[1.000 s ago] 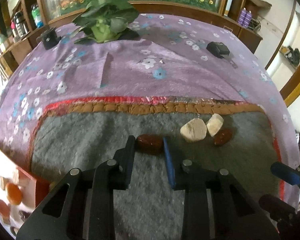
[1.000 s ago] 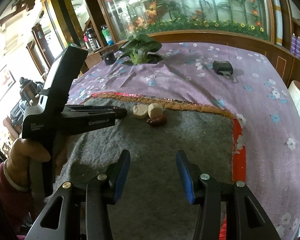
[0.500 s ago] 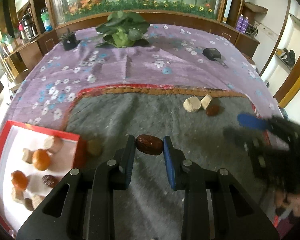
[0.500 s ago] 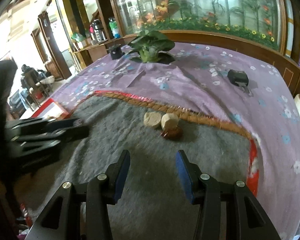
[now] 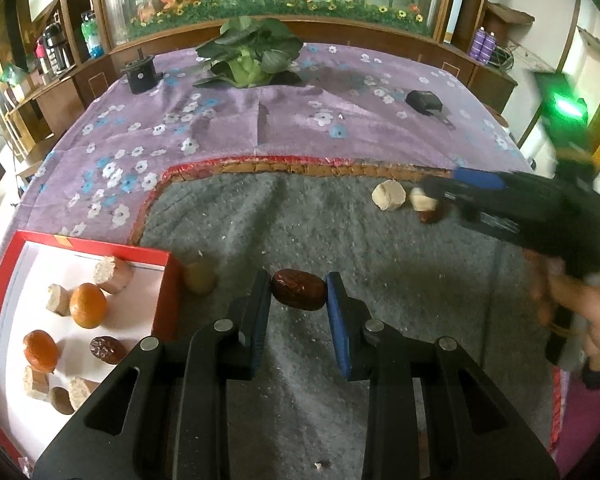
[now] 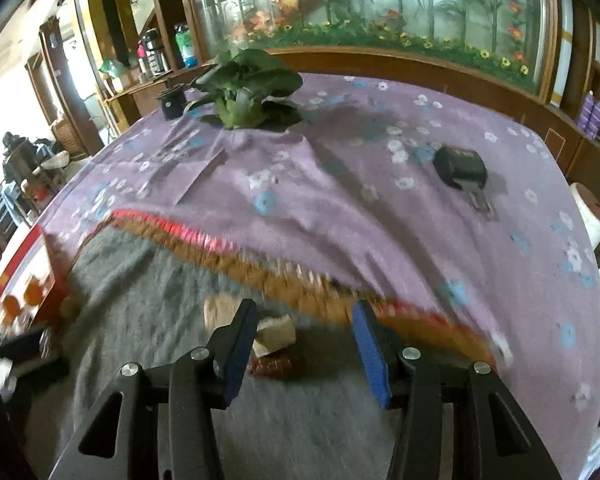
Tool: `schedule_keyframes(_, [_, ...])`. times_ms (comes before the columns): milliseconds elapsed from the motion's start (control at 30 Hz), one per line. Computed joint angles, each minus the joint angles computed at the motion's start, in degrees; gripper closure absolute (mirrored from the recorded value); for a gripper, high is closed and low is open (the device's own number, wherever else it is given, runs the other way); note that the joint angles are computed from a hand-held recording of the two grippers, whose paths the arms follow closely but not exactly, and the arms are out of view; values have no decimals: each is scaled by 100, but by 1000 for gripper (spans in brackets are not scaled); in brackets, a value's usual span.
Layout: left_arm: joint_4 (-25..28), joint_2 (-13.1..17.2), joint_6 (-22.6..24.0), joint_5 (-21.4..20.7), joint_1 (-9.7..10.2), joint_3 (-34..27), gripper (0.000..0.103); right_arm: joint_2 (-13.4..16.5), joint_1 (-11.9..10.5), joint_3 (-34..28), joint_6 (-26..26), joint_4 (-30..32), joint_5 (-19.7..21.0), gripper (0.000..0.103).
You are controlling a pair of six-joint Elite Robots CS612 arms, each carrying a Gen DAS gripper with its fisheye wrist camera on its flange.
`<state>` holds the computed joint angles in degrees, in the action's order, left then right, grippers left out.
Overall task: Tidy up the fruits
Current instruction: 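Carry the red date and the beige piece into the white tray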
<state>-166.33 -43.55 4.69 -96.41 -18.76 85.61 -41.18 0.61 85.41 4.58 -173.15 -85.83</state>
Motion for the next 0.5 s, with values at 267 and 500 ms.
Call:
schedule_keyframes(267, [-11, 3, 6, -99, -37, 9, 76, -354, -54, 632, 91, -466, -101, 48])
schedule_keyframes(500, [-87, -44, -89, -25, -17, 60, 76, -149, 156, 261, -556, -527, 229, 48])
